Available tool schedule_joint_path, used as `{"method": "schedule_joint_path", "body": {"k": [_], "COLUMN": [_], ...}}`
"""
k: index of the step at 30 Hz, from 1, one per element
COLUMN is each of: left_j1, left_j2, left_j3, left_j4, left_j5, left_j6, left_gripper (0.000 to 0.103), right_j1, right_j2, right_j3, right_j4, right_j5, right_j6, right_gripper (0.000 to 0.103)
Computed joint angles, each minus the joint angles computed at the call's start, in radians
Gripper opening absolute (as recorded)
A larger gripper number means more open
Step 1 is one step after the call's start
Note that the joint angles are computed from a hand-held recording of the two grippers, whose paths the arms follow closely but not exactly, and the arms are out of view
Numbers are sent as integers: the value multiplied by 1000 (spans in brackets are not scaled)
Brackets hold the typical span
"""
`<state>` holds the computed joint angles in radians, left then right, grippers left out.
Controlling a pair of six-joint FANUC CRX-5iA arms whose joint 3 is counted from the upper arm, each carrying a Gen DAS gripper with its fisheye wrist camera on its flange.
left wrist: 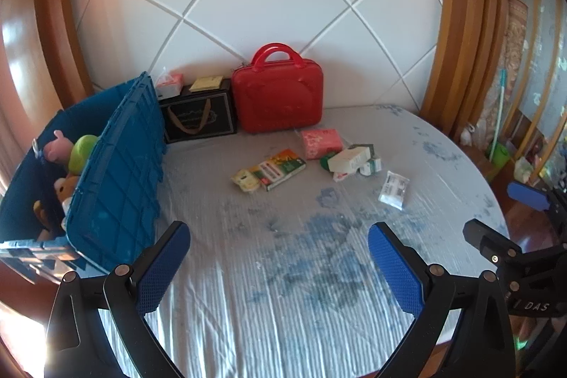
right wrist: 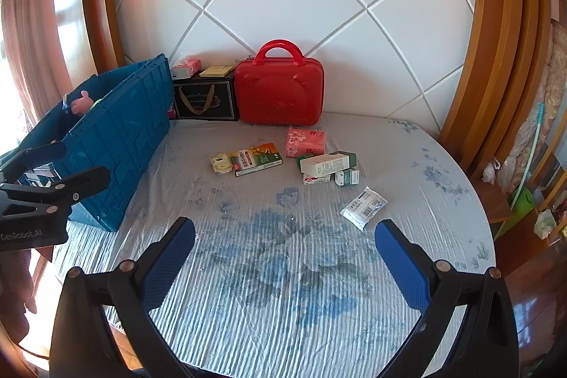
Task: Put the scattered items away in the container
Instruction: 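Move both tools toward the scattered items on the bed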
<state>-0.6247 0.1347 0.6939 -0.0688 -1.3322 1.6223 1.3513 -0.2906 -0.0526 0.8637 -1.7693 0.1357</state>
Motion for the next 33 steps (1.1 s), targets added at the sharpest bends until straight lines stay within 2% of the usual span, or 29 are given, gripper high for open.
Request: {"method": "schedule_joint_path", "body": {"k": [10,18,25,33], "left_j1": [114,216,234,203], "left_j2": [23,66,120,262], "left_j3": [-71,-129,-138,10], "left_j4": [156,305,301,240], "left_j5": [13,29,58,47], "left_j6": [-104,-184,-211,-140], "left_gripper": [102,102,102,102], "right_j1": [-79,-166,-251,-389], "right_j2": [35,98,133,106], "right_j3": [2,40,47,-25], "right_j4": [-30,-79,-107,-162], "right_j5": [46,31,39,122], "right_j6": [-7,19,39,97], "right_gripper": [103,103,103,103]}}
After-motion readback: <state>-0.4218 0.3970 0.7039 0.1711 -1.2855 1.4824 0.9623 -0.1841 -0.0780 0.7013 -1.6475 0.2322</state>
